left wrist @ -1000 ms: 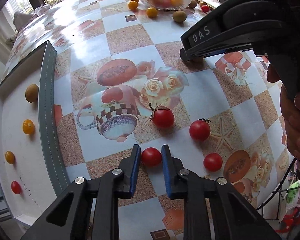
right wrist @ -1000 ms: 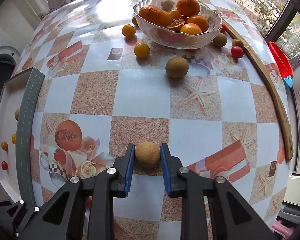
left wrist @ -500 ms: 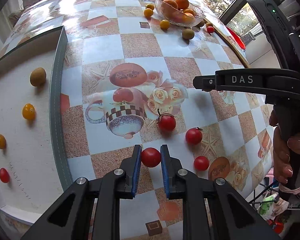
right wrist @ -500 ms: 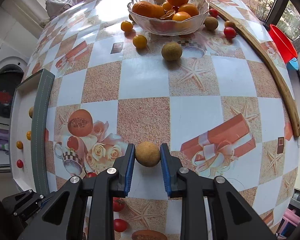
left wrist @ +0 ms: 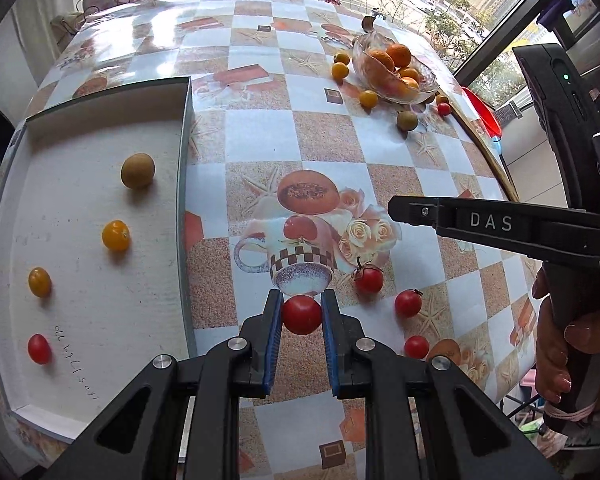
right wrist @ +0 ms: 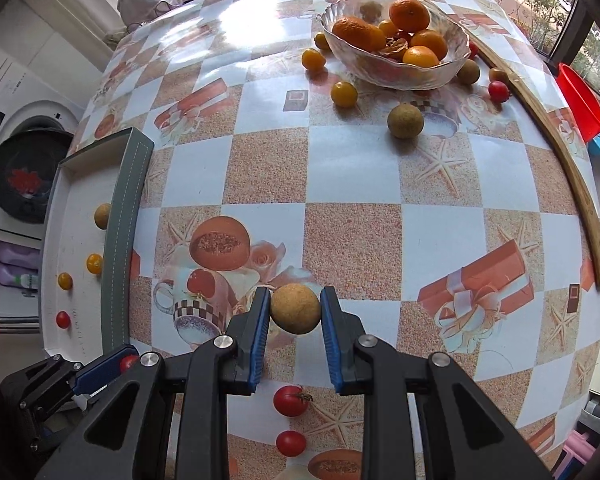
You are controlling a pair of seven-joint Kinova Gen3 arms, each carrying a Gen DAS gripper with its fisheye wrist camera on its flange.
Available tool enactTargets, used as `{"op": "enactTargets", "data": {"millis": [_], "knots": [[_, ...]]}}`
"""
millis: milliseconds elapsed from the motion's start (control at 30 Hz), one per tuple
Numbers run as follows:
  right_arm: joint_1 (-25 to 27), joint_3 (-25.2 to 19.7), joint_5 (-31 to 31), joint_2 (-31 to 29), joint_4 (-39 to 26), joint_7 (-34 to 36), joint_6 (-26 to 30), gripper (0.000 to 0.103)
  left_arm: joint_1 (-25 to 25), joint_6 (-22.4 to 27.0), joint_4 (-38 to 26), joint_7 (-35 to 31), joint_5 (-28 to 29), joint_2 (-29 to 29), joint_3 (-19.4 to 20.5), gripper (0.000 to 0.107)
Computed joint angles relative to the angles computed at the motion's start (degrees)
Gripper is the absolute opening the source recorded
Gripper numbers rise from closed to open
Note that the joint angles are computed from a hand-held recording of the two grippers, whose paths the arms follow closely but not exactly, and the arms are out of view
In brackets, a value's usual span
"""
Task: Organize fruits
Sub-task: 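Carry both fruits into the white tray and open both grippers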
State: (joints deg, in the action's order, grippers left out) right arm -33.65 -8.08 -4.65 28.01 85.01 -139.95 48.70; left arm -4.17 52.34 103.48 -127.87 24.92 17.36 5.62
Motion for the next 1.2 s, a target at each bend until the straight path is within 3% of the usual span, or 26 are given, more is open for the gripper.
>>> {"op": "enactTargets", "data": {"millis": [567, 967, 1200], "knots": [[-4.0, -0.1, 1.2, 8.5, -18.9, 4.8, 6.7, 0.028, -6.9, -2.4, -2.5, -0.6, 0.1, 0.1, -3.1, 0.021], [-5.6, 0.7, -0.3, 18.6, -38.5, 8.2, 14.5, 0.028, -10.5, -6.5, -8.6, -0.8, -1.1, 4.6, -2.9, 0.021], [-6.3, 1.7, -1.1, 25.9, -52.0, 9.6, 21.1, 0.028, -9.8, -8.5, -12.5, 1.5, -4.2, 9.3, -2.3, 0.021]]}}
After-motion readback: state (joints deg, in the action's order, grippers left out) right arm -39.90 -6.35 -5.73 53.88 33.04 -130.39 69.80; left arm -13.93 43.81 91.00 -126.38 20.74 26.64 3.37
